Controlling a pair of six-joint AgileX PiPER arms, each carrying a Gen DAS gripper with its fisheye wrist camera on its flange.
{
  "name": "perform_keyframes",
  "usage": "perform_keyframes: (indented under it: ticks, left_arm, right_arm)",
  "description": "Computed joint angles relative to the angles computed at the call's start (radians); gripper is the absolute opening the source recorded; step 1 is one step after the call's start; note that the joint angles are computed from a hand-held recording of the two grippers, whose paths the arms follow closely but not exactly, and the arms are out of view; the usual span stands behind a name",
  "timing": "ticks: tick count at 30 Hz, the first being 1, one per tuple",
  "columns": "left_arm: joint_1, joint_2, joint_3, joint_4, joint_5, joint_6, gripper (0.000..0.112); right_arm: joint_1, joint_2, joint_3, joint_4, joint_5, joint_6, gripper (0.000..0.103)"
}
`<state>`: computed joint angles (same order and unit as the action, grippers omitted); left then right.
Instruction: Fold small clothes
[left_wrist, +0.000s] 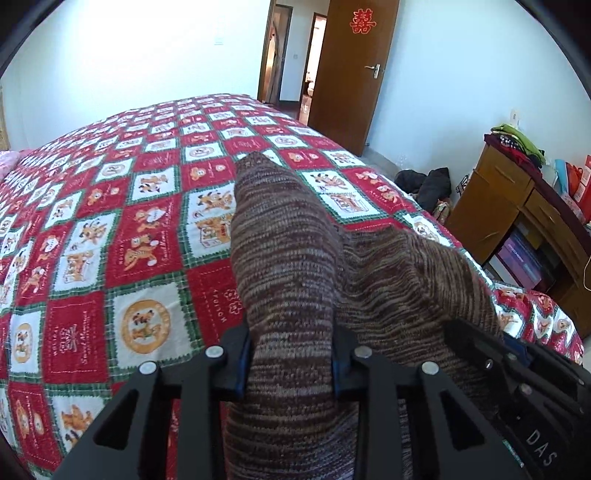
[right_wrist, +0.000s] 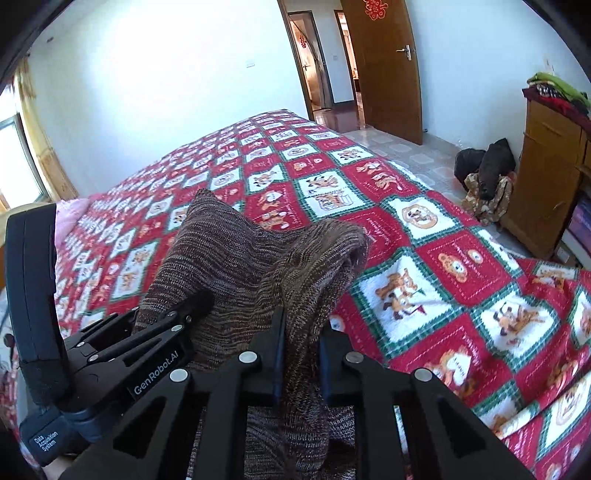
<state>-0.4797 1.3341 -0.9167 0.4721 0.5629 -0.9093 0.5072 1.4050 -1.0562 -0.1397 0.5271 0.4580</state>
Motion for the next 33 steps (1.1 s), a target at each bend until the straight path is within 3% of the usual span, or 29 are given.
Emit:
perform_keyframes:
  ticks: [12,24,29,33]
  left_arm:
    - [-0.080,-0.070,0.008,0.035,0.065,-0.041,0.033]
    - [-0.280,-0.133,-0.067,0.084,0.142,-0.085,0.033]
    - [-0.366,-0.066,-0.135,0.105,0.121,-0.117,0.033]
    - [-0.397,0.022,-0.201,0.074,0.092,-0.102,0.033]
  right_arm:
    - [0.041,-0.124,0.057,-0.031,0.017,0.080,0.015]
    - [0.037,-0.420,0.130,-0.160,0.161,0.196,0.015]
    - [-0.070,-0.531,0.146,-0.150,0.217,0.127,0.015]
    - [-0.319,-0.572,0.163,0.074,0.210,-0.157,0.015]
